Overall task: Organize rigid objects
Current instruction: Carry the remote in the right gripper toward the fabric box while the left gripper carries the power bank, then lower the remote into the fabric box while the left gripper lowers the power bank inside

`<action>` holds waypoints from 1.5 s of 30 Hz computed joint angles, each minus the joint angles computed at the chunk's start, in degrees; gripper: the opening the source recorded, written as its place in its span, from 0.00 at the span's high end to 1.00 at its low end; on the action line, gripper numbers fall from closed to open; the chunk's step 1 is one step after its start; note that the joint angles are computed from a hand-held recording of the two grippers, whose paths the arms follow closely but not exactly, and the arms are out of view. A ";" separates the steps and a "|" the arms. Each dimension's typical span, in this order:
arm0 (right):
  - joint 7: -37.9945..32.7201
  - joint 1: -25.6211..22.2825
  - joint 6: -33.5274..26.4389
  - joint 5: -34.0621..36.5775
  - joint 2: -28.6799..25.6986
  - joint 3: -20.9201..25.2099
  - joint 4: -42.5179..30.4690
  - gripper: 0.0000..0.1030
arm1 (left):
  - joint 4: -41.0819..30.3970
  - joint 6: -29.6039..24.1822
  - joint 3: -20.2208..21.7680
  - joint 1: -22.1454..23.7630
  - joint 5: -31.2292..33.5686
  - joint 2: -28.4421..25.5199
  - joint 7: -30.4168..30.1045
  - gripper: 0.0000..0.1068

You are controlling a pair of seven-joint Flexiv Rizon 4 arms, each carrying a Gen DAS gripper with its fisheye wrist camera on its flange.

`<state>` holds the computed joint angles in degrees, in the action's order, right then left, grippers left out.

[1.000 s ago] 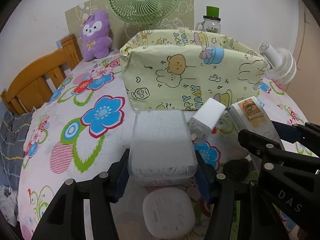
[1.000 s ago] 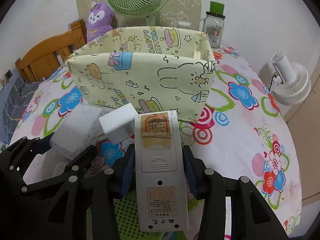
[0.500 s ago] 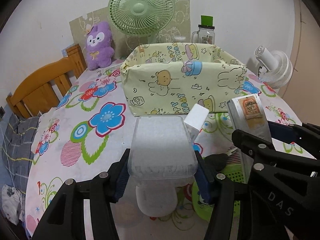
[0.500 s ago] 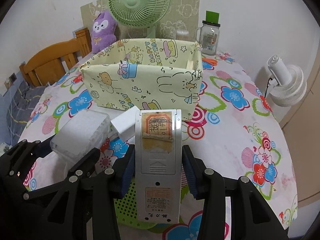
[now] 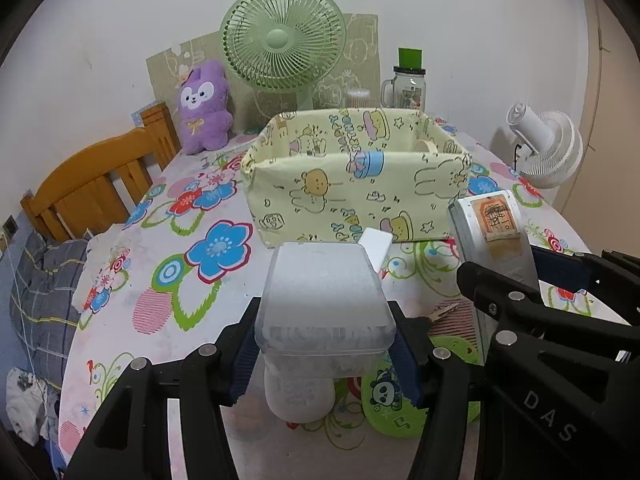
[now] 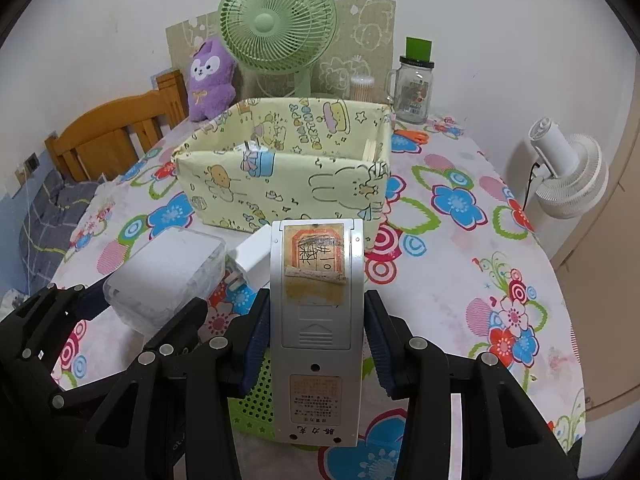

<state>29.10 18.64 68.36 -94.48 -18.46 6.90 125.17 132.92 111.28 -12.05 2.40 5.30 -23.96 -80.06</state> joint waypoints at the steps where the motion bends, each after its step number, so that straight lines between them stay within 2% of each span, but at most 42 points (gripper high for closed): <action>1: 0.03 -0.03 -0.04 -0.07 0.25 0.01 0.07 0.53 | -0.03 -0.01 -0.14 0.08 0.06 0.21 -0.04 0.44; 28: -3.91 -0.07 -2.92 3.93 5.73 0.23 -0.16 0.53 | -2.80 -2.77 -1.71 -0.15 -0.83 5.13 0.14 0.44; 35: -4.21 -0.53 -2.94 3.74 6.77 0.14 -0.40 0.53 | -3.65 -3.50 -1.32 -1.21 -1.86 5.97 0.67 0.44; 39: -4.30 -0.75 -3.15 3.39 6.83 0.13 -0.92 0.53 | -4.68 -3.71 1.22 -4.06 -3.33 5.88 1.58 0.44; 45: -4.46 -0.95 -3.01 2.97 6.69 -0.01 -1.76 0.53 | -5.47 -3.93 1.80 -4.76 -4.57 5.87 2.23 0.44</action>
